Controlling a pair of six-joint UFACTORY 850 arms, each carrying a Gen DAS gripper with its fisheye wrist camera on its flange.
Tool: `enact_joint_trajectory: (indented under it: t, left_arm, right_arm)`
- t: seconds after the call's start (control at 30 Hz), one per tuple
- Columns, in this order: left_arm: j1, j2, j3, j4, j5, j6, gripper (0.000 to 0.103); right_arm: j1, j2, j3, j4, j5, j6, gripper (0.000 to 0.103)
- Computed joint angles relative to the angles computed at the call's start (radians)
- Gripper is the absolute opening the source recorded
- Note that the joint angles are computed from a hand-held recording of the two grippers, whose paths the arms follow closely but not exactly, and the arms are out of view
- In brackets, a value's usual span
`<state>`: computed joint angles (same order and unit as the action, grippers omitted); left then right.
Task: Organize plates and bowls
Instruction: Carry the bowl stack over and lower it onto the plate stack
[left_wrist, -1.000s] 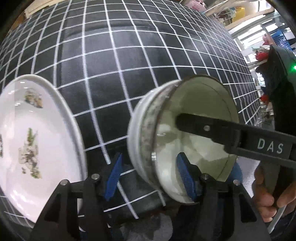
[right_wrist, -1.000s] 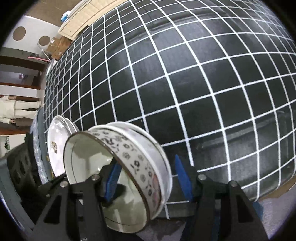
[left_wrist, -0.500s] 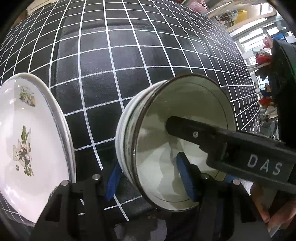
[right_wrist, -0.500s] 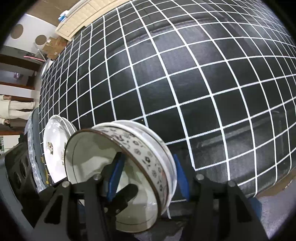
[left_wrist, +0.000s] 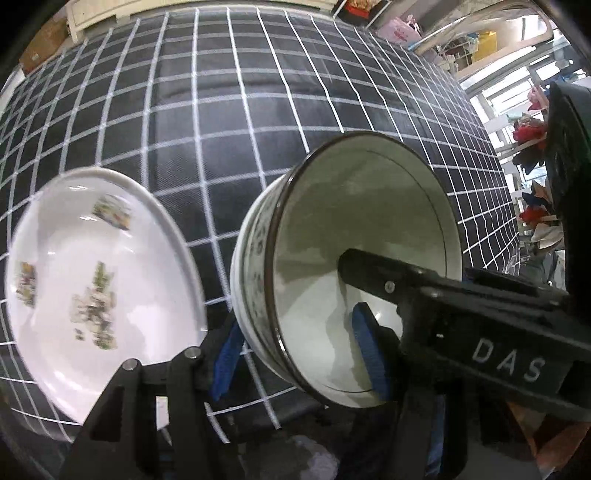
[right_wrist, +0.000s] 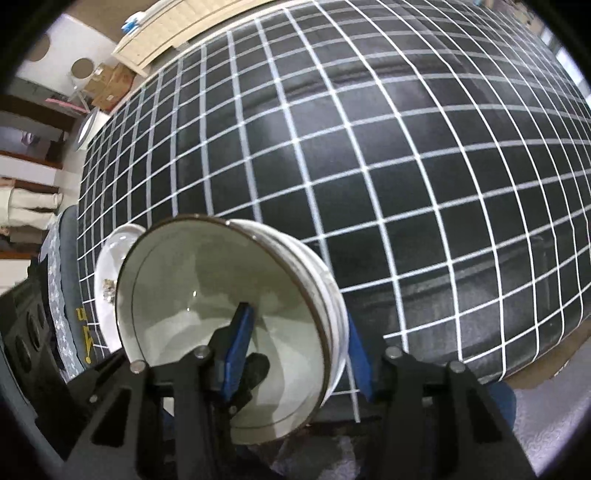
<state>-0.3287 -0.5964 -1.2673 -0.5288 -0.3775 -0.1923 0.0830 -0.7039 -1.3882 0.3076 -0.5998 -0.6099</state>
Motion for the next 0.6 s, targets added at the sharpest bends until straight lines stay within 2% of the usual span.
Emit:
enact_joint_trajectory:
  t: [0.3,0.6]
  left_arm:
    - [0.037,0.113,0.108,0.074,0.053,-0.061,0.057]
    - [0.095,0.202,0.228,0.073,0.087,-0.063,0.057]
  right_arm:
    - [0.052,0.068,0.059,0.067,0.032,-0.086,0.053]
    - [0.121,0.075,0.083,0.074,0.047,-0.092,0.053]
